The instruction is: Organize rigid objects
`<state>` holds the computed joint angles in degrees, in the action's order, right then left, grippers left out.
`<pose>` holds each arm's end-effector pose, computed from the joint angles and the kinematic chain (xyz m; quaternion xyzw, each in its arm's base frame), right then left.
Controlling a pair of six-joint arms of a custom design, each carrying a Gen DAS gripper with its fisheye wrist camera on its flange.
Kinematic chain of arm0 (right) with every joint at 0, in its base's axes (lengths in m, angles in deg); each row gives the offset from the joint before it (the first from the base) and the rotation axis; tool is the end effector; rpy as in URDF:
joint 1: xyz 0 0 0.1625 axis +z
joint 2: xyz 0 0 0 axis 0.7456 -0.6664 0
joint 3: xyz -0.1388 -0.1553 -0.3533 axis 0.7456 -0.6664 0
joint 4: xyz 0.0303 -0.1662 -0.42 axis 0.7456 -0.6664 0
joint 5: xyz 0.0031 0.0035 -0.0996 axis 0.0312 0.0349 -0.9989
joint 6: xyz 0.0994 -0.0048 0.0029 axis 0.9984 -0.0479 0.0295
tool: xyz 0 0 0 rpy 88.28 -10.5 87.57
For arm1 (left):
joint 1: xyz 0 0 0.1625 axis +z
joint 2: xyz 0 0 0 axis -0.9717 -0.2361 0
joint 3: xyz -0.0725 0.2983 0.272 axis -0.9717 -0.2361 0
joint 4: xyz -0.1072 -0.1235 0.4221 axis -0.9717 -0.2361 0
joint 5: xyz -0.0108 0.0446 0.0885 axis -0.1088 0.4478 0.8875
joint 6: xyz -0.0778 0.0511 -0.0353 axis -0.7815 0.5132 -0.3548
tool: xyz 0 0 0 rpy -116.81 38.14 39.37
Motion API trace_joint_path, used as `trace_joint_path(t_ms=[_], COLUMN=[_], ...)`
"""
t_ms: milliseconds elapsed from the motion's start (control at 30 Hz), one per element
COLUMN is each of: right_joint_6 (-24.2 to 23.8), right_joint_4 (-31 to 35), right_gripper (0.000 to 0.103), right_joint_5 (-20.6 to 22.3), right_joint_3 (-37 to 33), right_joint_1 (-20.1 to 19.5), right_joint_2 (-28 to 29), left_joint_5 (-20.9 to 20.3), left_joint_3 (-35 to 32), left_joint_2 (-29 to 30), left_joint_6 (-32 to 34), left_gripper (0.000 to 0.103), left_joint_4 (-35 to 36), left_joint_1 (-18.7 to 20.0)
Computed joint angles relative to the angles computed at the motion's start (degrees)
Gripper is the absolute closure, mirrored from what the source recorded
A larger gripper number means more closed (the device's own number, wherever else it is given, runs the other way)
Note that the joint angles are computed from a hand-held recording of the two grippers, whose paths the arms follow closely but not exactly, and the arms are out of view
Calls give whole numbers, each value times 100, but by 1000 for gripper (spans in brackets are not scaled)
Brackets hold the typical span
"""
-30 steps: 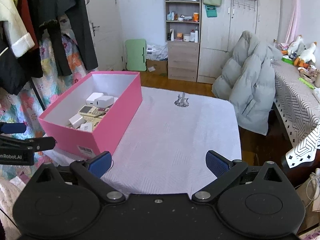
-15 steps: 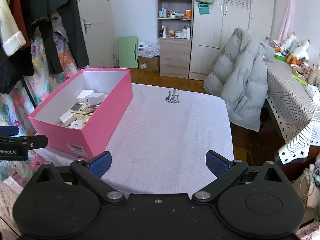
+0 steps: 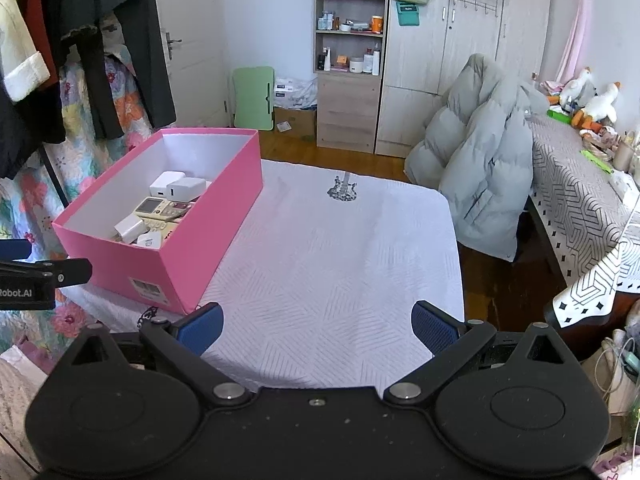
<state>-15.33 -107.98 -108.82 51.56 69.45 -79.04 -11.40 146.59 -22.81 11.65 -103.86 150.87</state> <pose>0.4062 -0.6694 0.0039 0.0735 -0.8304 0.3951 0.3858 -0.0165 -0.7360 0.3793 0.3023 0.8559 -0.3098 0.2830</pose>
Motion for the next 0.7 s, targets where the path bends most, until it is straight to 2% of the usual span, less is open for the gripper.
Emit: trace_joint_path(t_ms=[700], right_joint_6=[87], right_joint_4=[65], right_gripper=[1], right_joint_5=[-57], right_joint_3=[41], right_joint_1=[-7], right_joint_2=[-34], left_joint_5=[156], left_joint_3=[115], left_joint_2=[17], left_joint_6=[217], left_gripper=[0], left_joint_4=[-288], left_joint_1=[-39])
